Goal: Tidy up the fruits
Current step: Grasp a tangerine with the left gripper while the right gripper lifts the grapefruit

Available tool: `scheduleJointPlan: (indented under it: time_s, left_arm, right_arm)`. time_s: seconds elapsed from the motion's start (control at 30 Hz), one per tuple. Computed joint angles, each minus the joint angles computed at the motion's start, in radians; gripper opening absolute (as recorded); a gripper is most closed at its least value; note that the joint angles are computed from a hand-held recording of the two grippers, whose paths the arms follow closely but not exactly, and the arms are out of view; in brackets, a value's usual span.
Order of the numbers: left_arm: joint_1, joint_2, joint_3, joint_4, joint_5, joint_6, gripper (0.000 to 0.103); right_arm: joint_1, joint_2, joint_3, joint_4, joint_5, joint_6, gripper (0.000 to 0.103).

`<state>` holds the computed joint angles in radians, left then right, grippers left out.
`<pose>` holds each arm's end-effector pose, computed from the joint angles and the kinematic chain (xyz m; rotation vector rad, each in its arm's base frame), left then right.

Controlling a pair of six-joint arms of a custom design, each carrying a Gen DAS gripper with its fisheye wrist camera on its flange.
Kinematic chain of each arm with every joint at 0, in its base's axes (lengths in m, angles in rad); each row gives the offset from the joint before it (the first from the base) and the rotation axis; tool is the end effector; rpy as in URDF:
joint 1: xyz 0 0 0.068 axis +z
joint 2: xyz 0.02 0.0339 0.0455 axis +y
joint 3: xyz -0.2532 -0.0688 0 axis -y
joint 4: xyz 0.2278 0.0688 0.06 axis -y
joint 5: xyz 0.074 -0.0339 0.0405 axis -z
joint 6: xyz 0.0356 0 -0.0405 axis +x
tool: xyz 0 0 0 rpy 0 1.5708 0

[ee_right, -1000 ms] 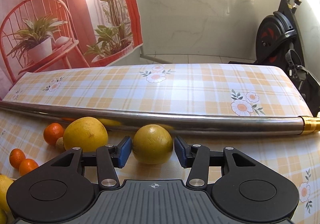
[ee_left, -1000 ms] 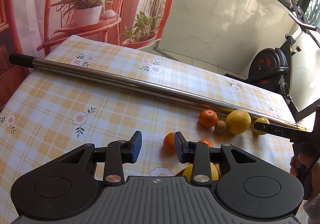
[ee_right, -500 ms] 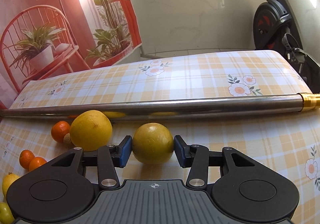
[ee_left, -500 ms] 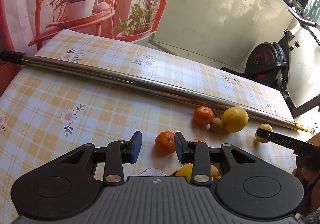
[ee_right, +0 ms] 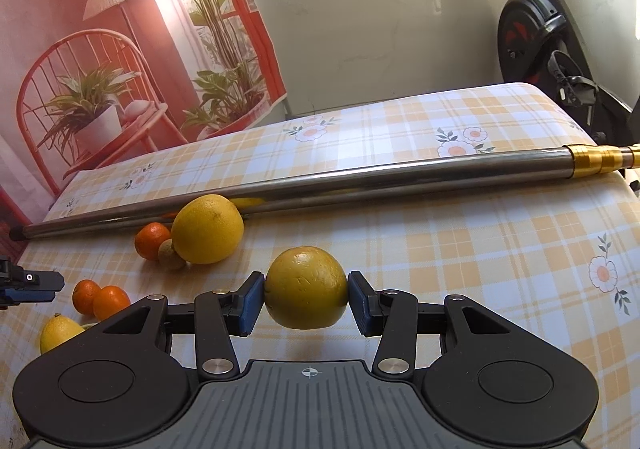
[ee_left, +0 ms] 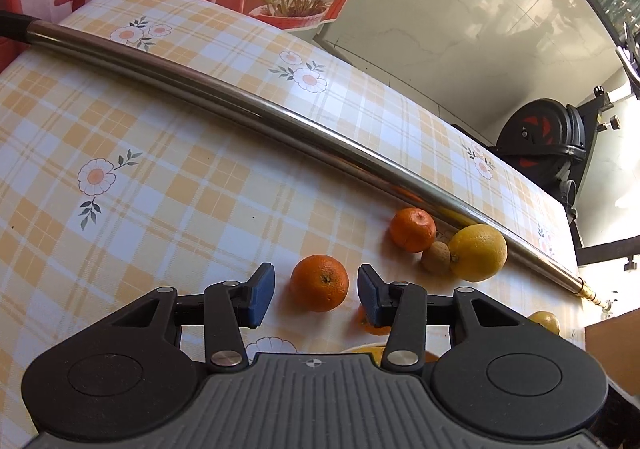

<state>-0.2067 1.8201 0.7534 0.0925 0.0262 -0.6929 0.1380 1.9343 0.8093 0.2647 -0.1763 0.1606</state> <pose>0.2999 -0.0638 0.0977 -0.6133 2.5163 -0.3768 0.3295 0.0521 0.0878 -0.0525 2.4430 0.3482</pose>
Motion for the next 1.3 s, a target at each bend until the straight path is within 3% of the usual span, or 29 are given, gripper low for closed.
scheduleJointPlan:
  time_s: [0.4,0.47,0.6,1.0,1.3]
  left_arm:
    - [-0.05,0.141,0.12,-0.043,-0.058,0.02,0.044]
    - [-0.053,0.136,0.1,-0.012,-0.055,0.034,0.039]
    - [-0.058,0.125,0.081,0.005,-0.058,0.076,0.038]
    - [-0.12,-0.178,-0.132,0.033,-0.097,0.177,0.038]
    - [-0.235,-0.396,-0.278,-0.009,-0.184,0.147,0.038]
  right_arm:
    - [0.004,-0.111,-0.116,0.026,-0.023,0.026,0.042]
    - [0.002,-0.116,-0.123,0.026,-0.026,0.032,0.042]
    - [0.001,-0.125,-0.138,0.025,-0.031,0.04,0.042]
    - [0.064,-0.21,-0.198,-0.002,-0.029,0.043,0.042]
    - [0.143,-0.318,-0.255,-0.041,-0.024,0.046,0.042]
